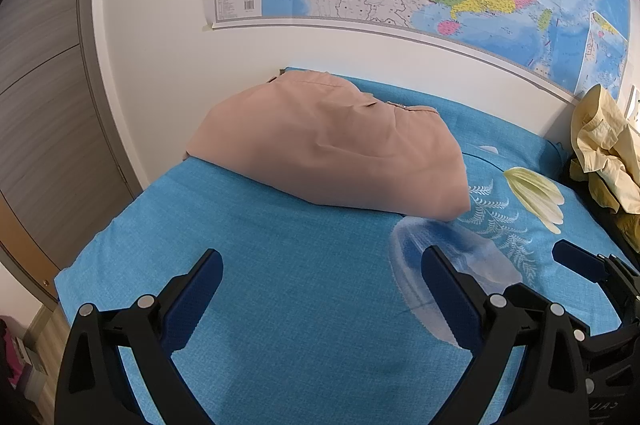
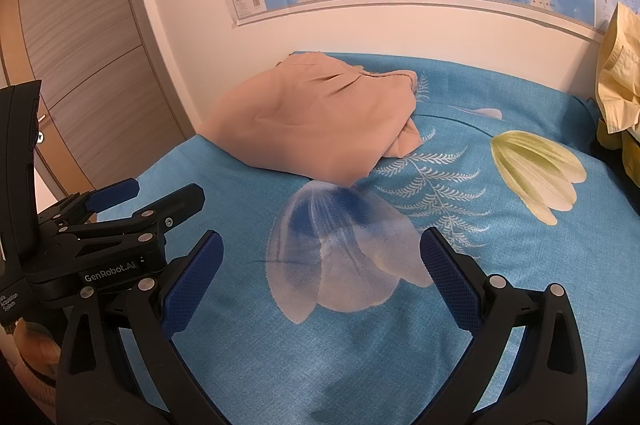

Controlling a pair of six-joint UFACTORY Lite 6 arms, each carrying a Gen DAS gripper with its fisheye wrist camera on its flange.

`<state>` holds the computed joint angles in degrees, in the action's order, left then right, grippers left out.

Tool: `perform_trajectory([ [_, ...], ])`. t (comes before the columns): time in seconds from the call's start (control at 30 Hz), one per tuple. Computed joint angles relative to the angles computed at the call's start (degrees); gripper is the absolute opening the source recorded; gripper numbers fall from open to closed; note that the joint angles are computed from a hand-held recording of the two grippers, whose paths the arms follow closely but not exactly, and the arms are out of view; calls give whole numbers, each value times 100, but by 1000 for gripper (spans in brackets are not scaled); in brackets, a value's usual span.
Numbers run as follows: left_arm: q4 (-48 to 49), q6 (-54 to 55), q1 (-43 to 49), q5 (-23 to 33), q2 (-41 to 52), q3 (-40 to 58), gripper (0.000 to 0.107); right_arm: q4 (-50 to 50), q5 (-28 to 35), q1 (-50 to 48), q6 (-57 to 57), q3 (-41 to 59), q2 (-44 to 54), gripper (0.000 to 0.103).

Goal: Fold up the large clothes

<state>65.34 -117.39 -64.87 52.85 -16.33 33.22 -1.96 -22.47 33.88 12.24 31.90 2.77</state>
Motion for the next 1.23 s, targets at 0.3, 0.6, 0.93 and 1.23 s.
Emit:
perform_trajectory([
  [0.3,14,24,62,-44,-40,-27,96,-40,3,-19,39,-4,-5,97],
  [0.6,245,-97,51,8,29,-39,96,6,13,-18,-2,3,-6,97],
  [0.93,285,-86,-52,60,88,29,96,46,56,-60,-4,5,-36,97],
  [1.23,130,-79,-54,11,174,123,96,-27,57,-113,67,-115,-168,97],
])
